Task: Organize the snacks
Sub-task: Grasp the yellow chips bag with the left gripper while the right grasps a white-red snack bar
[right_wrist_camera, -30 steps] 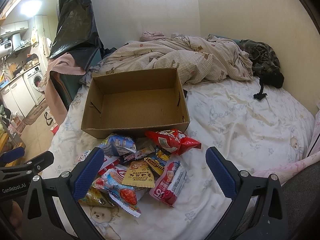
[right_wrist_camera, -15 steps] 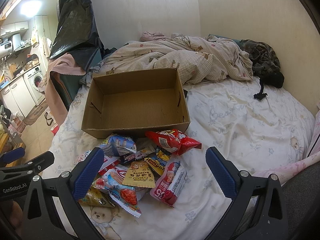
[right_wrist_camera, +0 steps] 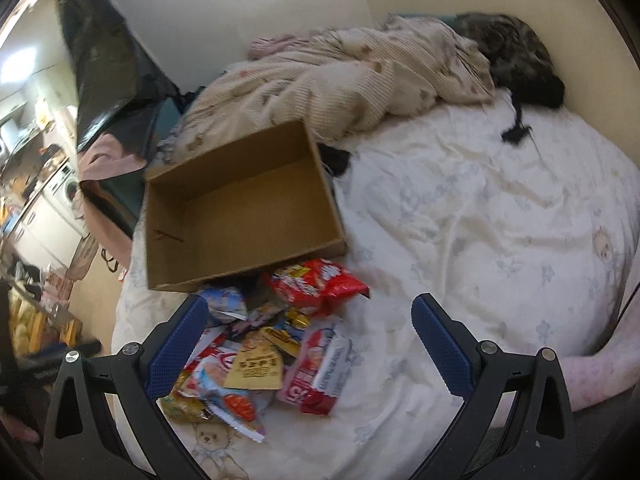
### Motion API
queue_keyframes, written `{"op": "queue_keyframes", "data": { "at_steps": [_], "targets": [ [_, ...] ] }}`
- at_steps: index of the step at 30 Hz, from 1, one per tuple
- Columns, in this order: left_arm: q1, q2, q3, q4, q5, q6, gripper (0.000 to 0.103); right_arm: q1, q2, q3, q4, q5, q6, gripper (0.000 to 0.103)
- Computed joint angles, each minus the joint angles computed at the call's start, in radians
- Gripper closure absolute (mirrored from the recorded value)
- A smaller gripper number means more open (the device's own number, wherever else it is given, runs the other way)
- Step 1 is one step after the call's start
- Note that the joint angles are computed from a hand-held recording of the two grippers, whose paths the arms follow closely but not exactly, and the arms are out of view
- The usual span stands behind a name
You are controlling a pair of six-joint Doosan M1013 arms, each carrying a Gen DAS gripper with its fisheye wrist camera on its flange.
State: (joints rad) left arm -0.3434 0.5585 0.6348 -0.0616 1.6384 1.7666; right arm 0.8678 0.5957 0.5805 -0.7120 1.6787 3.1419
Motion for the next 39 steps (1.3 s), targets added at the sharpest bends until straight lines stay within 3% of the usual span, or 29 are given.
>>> {"op": "queue_keyframes", "data": {
  "at_steps": [2,4,11,15,17,19,21,23,25,33,38,39],
  "targets": [
    [-0.001,0.016,0.007,-0.028,0.087,-0.007,0.0,-0.005,-0.017,0.042,0.043,-0.037,0.048,0.0],
    [-0.007,0.015,0.047,-0.035,0.128,0.009,0.001,-0.006,-0.025,0.061,0.061,-0.049,0.064,0.0],
    [-0.042,0.013,0.106,-0.028,0.142,0.012,0.005,-0.005,0.0,0.02,0.058,0.008,0.019,0.0],
    [-0.054,0.003,0.15,-0.034,0.121,0.009,0.005,-0.029,-0.008,0.033,0.142,0.081,0.071,0.0],
    [-0.052,-0.003,0.162,-0.052,0.1,0.008,0.011,-0.055,-0.054,0.121,0.246,0.029,0.155,0.0],
    [-0.05,-0.005,0.167,-0.08,0.093,0.004,0.022,-0.088,-0.116,0.248,0.381,-0.105,0.25,0.001],
    [-0.053,0.0,0.151,-0.088,0.103,0.0,0.024,-0.113,-0.144,0.322,0.482,-0.193,0.293,0.027],
    [-0.056,-0.003,0.15,-0.102,0.105,-0.002,0.031,-0.131,-0.16,0.374,0.551,-0.281,0.305,0.036],
    [-0.055,0.0,0.138,-0.128,0.123,-0.008,0.043,-0.141,-0.149,0.373,0.585,-0.31,0.279,0.041],
    [-0.047,-0.013,0.141,-0.174,0.114,-0.03,0.069,-0.153,-0.055,0.244,0.633,-0.18,0.145,0.042],
    [-0.036,-0.025,0.133,-0.181,0.12,0.004,0.075,-0.141,-0.053,0.243,0.617,-0.147,0.16,0.067],
    [-0.034,-0.029,0.13,-0.182,0.123,0.007,0.077,-0.139,-0.056,0.247,0.612,-0.151,0.166,0.068]
  ]
}}
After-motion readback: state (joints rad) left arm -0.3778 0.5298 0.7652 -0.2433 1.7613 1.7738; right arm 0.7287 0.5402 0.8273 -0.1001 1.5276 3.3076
